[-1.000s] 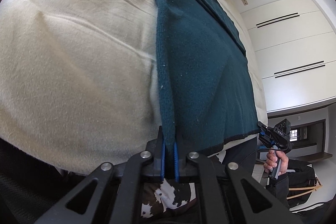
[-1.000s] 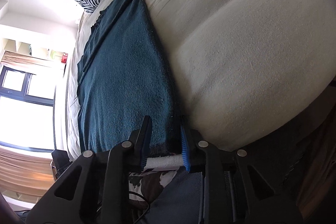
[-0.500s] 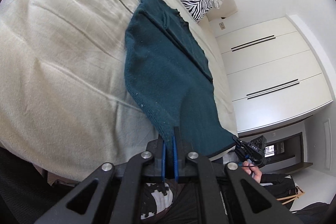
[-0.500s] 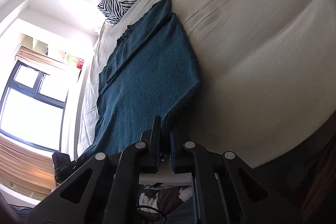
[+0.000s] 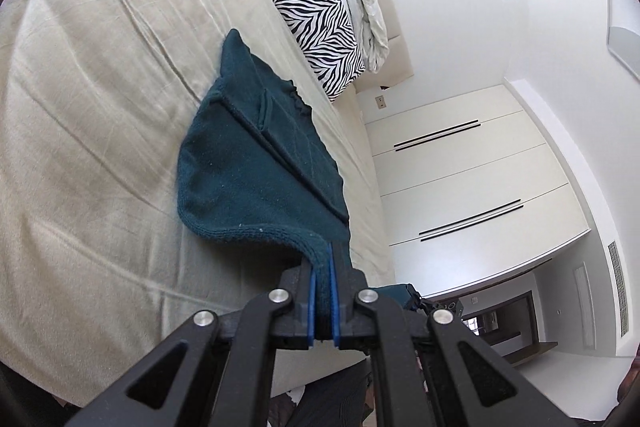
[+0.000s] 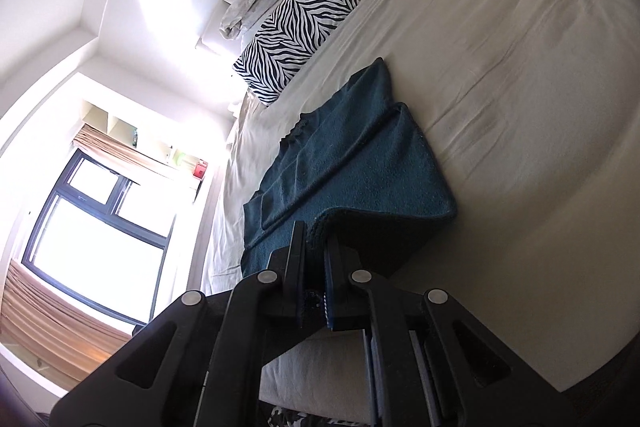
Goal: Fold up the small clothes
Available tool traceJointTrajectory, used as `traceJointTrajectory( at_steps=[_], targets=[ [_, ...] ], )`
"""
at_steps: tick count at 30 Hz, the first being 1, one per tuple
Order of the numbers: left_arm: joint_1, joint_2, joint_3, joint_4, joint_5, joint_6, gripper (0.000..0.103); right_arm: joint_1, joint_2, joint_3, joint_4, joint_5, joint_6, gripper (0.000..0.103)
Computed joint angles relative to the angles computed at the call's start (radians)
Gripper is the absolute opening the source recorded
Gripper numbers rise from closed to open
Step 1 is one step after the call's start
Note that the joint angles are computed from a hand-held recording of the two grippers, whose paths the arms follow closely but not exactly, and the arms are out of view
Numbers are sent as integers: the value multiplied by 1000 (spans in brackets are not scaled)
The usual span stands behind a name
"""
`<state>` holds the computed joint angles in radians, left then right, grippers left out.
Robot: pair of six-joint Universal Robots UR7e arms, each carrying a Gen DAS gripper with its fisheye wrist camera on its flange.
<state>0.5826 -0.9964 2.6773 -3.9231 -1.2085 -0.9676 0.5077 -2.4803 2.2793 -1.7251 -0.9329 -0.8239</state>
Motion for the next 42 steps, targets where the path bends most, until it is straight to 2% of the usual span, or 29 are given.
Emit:
traceJointTrajectory(
  at_steps=[5, 8, 14, 21, 30, 38, 42],
  targets=[
    [68, -21, -64, 19, -29, 74, 6, 121, 104, -2, -216, -13, 160, 6],
    [109, -30, -115, 58, -46, 127, 6, 199, 188, -14, -361, -48, 262, 6],
    [201, -3, -225, 92, -97, 211, 6, 386, 379, -62, -638, -183, 427, 6],
    [311, 45, -369, 182, -145, 274, 6, 556, 614, -144, -870, -348, 523, 6],
    [421, 111, -524, 284, -177, 307, 6, 637, 902, -280, -1032, -481, 608, 6],
    [493, 182, -688, 399, -183, 341, 6, 673, 1111, -441, -1057, -566, 673, 6],
    [518, 217, -744, 458, -146, 331, 11, 673, 1206, -524, -1033, -614, 715, 7]
  ],
)
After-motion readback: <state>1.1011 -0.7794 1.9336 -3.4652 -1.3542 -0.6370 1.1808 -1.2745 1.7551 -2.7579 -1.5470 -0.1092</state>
